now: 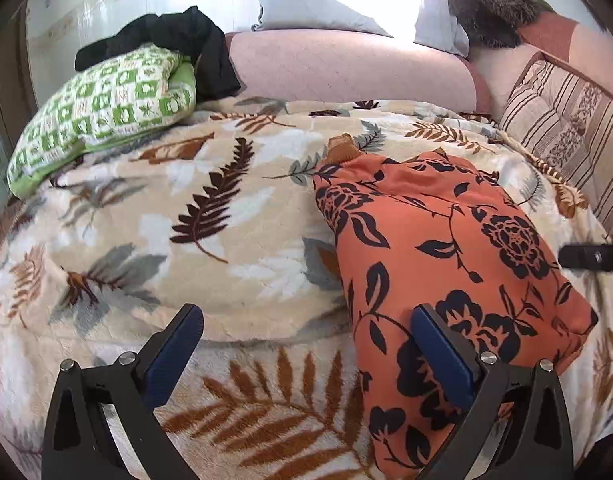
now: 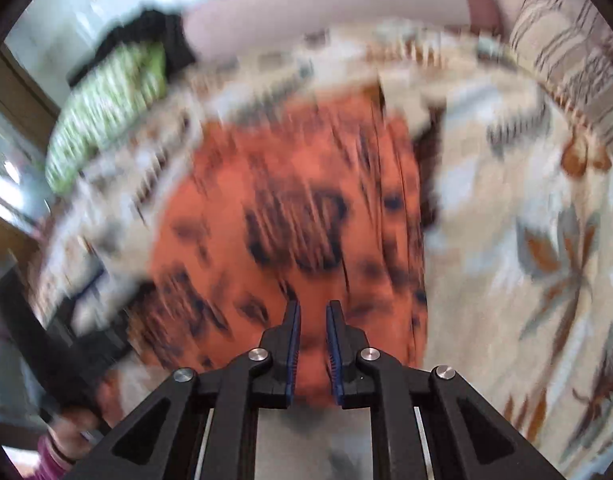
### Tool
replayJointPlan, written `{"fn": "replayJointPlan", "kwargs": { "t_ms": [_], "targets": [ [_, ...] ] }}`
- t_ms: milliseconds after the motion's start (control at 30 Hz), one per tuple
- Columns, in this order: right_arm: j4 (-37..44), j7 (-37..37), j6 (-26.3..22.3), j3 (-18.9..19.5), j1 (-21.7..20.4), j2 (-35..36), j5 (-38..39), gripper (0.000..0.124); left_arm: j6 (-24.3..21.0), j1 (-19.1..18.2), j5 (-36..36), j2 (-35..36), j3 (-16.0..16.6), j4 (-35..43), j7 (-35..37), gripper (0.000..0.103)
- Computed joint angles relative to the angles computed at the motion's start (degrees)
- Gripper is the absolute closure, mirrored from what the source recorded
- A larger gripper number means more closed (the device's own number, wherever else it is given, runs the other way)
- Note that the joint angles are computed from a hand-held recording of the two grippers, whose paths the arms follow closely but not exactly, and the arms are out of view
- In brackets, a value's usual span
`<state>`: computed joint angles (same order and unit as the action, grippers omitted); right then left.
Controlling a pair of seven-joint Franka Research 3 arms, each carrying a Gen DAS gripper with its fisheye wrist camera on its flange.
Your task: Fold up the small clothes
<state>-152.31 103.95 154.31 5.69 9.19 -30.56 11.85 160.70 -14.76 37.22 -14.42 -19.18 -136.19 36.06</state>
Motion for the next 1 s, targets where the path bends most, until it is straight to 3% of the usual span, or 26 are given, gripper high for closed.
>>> {"fn": "replayJointPlan", "kwargs": {
  "t_ms": [200, 267, 400, 500, 667, 767, 833, 1000],
  "targets": [
    [3.6, 6.0, 7.6, 1.4, -2.0, 11.5, -0.7, 0.108, -1.2, 0.0, 1.4, 0.7, -0.3, 1.2, 0.0, 0.000],
    [3.1, 4.3, 10.9, -0.7, 0.6, 12.8, 2.3, 0.107, -1.1, -0.1, 1.4, 0.9, -0.2, 1.4, 0.1, 0.000],
    [2.5, -1.3, 11.5, -4.6, 4.2, 11.5, 7.8, 0.108, -1.2, 0.0, 2.1, 1.3, -0.3, 1.8, -0.8, 0.000],
    [-0.4, -6.0, 16.7, -6.9, 7.5, 10.3, 14.0, 0.107, -1.4, -0.1, 2.5, 1.4, -0.3, 2.0, -1.2, 0.000],
    [-1.1, -2.2, 17.4, -0.4, 1.8, 9.3, 8.8, 0.107, -1.9, -0.2, 3.7, 1.4, -0.4, 2.0, -2.3, 0.000],
    [-2.1, -1.9, 19.4, -2.0, 4.0, 9.1, 10.4, 0.105, -2.0, -0.2, 4.2, 1.3, -0.4, 1.8, -2.5, 0.000],
    [-1.5, -4.1, 18.7, -4.1, 6.2, 10.7, 12.1, 0.094, -2.1, -0.5, 3.9, 1.5, -0.3, 1.9, -2.2, 0.000],
    [-2.4, -5.6, 18.3, -4.8, 6.9, 8.3, 12.8, 0.093, -2.7, -0.8, 3.0, 1.5, -0.1, 2.0, -2.4, 0.000]
  ]
}}
